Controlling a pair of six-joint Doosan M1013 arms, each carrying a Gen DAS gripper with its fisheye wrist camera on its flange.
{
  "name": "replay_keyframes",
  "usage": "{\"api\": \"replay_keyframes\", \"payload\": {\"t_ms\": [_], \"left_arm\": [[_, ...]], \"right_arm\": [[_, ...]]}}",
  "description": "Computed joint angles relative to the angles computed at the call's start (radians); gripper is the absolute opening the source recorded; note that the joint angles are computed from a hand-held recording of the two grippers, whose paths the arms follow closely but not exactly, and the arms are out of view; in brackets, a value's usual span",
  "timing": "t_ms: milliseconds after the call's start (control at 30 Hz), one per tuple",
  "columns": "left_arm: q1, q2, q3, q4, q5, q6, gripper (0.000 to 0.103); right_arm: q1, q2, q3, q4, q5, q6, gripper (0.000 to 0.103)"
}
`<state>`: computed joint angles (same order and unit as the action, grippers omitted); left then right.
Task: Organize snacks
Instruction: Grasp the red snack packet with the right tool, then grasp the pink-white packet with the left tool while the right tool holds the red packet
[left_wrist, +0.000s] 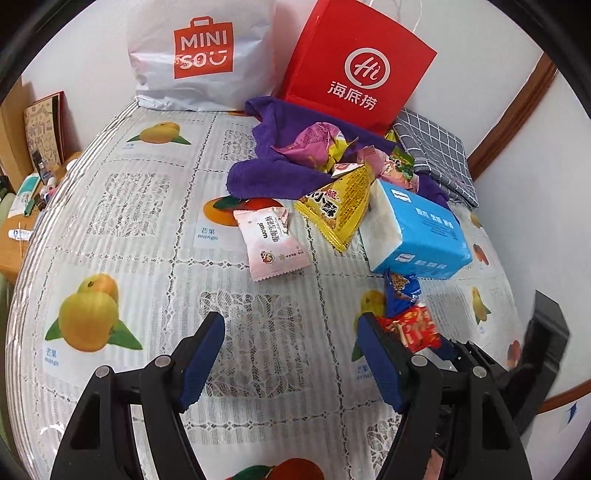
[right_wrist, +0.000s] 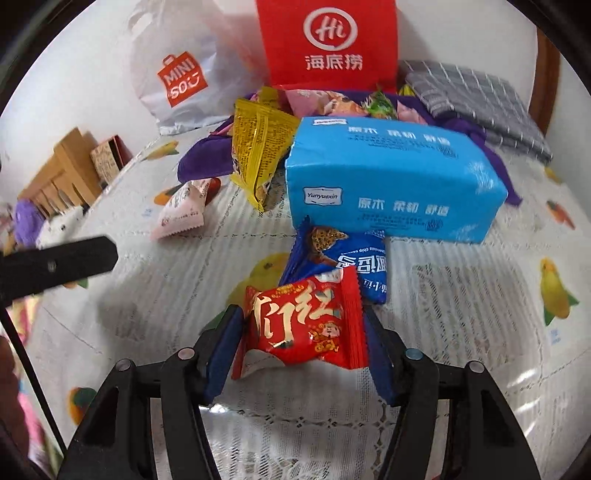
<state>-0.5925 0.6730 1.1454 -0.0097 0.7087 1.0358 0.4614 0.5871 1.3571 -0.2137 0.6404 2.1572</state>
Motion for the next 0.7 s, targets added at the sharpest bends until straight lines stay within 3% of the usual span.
{"api": "replay_keyframes", "payload": {"t_ms": [167,433,567,700], "left_arm": [[-0.004,0.034,-0.051,0.05,0.037,-0.023,0.072],[-0.004,0.127,-0.2,0.15,0.128,-0.091,0.072],[0.001,0.184,-0.284,0.19,0.202,-0.139,0.071],[-0.007,0.208,-0.31,0.27,0.22,-0.176,0.059]], "right_arm": [[-0.045,-0.035,0.056,0.221,-0.074,-0.151,0.044],[-0.088,-0.102,0.151,0.152,-0.164,-0.145,0.044],[-0.112,-0.1,0.161,0.078,-0.161,-0.073,0.044],[-0.131,-0.087,0.161,0.053,-0.141,-0.039,0.044]]}}
